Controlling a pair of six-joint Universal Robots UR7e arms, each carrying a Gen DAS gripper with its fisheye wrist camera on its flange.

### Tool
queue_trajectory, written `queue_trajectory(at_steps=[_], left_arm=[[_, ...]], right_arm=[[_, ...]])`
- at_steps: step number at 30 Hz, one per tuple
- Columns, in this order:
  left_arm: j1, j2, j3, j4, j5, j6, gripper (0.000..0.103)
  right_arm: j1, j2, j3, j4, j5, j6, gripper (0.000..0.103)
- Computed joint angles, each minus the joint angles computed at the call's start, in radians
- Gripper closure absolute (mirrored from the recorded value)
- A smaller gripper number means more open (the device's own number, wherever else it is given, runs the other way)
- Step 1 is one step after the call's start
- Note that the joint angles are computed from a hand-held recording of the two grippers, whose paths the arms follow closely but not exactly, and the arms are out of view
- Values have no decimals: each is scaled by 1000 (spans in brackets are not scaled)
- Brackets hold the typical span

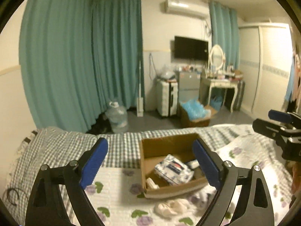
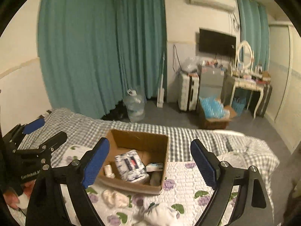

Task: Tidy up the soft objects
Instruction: 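Grasp the cream lace cloth with the left gripper while the right gripper grasps the white foam piece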

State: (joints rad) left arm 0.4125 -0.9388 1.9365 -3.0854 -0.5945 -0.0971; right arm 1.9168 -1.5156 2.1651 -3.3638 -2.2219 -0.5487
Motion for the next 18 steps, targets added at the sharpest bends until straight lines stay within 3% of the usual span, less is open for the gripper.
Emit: queue_trajectory(at_steps=[6,8,11,14,18], left_arm=[[-71,-130,149,104,12,-132,10],[-84,-158,188,190,8,-183,10],[-102,-168,247,196,16,-214,10],[-94,-165,288,245,-6,-287,10],[-82,-127,350,243,12,-369,10]], right_arm=[[132,-85,118,2,-101,5,12],[155,-91,165,-48,-124,-30,12],[174,-71,230,-138,-172,-62,12],[140,-72,294,-155,-140,-29,12],[32,-31,365,-189,-54,29,12]])
